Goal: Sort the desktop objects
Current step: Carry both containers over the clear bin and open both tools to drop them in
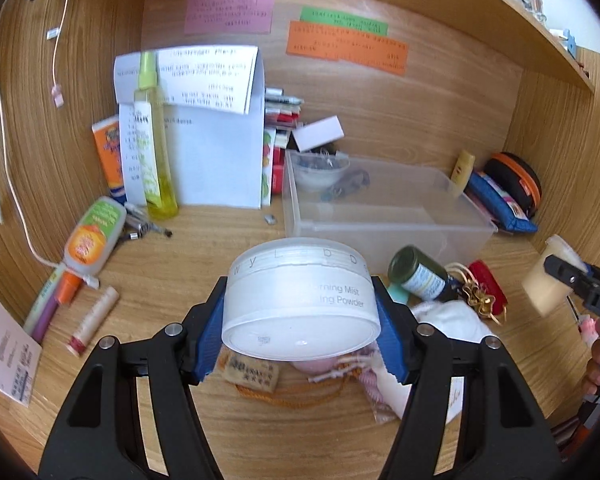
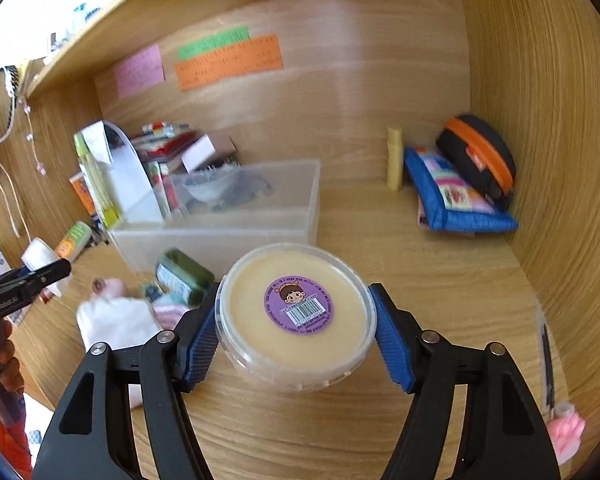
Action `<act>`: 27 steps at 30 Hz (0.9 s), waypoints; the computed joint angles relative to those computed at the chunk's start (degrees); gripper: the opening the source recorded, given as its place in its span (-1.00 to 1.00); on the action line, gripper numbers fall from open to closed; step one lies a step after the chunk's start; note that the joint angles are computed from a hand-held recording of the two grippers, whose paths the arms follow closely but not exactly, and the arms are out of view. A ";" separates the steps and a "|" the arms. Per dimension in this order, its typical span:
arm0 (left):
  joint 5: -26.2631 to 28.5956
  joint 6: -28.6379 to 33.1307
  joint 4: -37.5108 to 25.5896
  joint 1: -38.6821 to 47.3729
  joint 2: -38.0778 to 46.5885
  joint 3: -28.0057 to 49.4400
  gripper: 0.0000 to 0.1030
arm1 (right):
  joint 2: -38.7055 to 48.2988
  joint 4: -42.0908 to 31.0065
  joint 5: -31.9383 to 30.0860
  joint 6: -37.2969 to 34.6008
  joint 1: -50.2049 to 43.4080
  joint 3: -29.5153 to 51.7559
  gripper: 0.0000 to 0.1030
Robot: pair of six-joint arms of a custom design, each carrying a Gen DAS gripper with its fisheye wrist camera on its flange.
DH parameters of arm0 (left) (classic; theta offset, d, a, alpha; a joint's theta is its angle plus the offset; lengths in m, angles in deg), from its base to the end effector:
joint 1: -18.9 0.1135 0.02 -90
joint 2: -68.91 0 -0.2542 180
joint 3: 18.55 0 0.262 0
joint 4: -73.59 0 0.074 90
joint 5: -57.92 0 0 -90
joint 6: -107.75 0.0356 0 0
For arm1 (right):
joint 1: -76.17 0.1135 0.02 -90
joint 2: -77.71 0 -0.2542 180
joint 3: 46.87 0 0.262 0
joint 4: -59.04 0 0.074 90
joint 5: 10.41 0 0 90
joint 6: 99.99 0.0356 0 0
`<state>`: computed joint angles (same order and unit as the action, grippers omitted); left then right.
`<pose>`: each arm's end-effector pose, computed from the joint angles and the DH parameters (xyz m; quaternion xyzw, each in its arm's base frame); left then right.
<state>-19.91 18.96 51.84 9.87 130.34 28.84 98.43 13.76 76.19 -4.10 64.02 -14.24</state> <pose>0.2367 -0.0452 0.2096 0.1271 0.8773 -0.1250 0.4456 0.1276 -0.0253 0.1973 0.1241 0.8713 0.0002 0.4748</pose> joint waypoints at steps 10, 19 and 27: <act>-0.39 0.46 0.09 -0.99 5.21 6.90 0.26 | 10.23 9.25 -2.12 -2.14 -0.88 4.78 0.28; 1.50 0.09 -1.96 -1.14 13.43 18.18 0.26 | 23.06 17.99 -2.93 -2.21 -0.09 12.17 0.28; -0.24 -0.86 -3.94 -4.34 22.55 28.48 0.26 | 34.82 22.33 -2.07 -2.60 2.76 19.41 0.29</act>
